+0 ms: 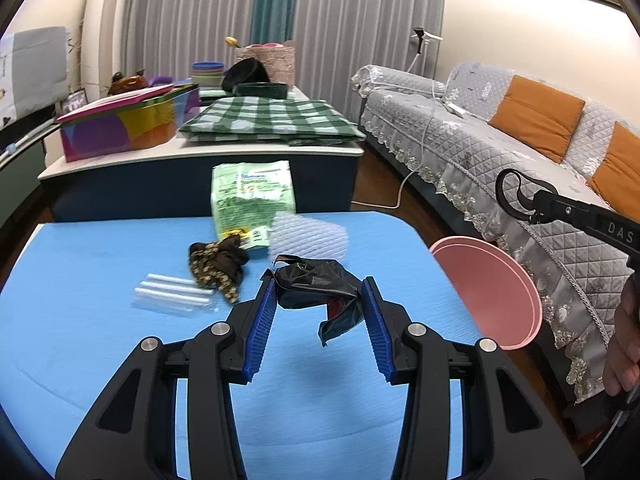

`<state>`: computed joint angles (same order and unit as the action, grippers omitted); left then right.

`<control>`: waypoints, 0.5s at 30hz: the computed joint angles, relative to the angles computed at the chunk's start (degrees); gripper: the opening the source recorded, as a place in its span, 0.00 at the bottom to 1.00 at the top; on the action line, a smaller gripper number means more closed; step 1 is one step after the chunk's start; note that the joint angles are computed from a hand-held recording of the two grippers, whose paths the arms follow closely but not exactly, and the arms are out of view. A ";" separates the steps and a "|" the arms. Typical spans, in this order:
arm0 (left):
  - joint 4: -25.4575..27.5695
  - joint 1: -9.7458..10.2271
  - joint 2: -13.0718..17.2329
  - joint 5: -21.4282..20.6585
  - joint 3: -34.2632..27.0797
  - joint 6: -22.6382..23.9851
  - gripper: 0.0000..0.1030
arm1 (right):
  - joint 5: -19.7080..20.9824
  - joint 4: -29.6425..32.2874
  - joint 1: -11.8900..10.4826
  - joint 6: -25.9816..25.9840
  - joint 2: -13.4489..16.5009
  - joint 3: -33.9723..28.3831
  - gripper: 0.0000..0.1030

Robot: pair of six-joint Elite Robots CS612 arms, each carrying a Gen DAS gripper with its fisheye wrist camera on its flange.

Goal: Collect trash
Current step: 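Carry the black bag with the left tool while the right tool carries the band over the bucket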

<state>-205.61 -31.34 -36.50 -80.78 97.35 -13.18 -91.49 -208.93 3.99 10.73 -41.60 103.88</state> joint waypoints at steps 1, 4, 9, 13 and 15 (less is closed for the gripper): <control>0.10 -0.18 0.05 -0.20 -0.24 0.33 0.42 | -0.32 -0.10 -0.27 0.29 -0.13 0.23 0.24; 0.64 -0.71 0.28 -0.68 -1.10 1.08 0.42 | -1.60 -0.25 -1.29 1.69 -0.60 1.03 0.24; 1.85 -1.55 0.88 -1.50 -2.87 2.02 0.42 | -3.28 -0.13 -2.79 3.53 -1.10 1.87 0.24; 3.01 -2.15 1.48 -2.24 -4.66 2.61 0.42 | -4.81 0.49 -3.64 3.70 -1.14 2.06 0.24; 3.46 -2.45 1.90 -2.68 -5.70 3.01 0.42 | -5.61 0.72 -3.78 3.37 -1.06 1.98 0.24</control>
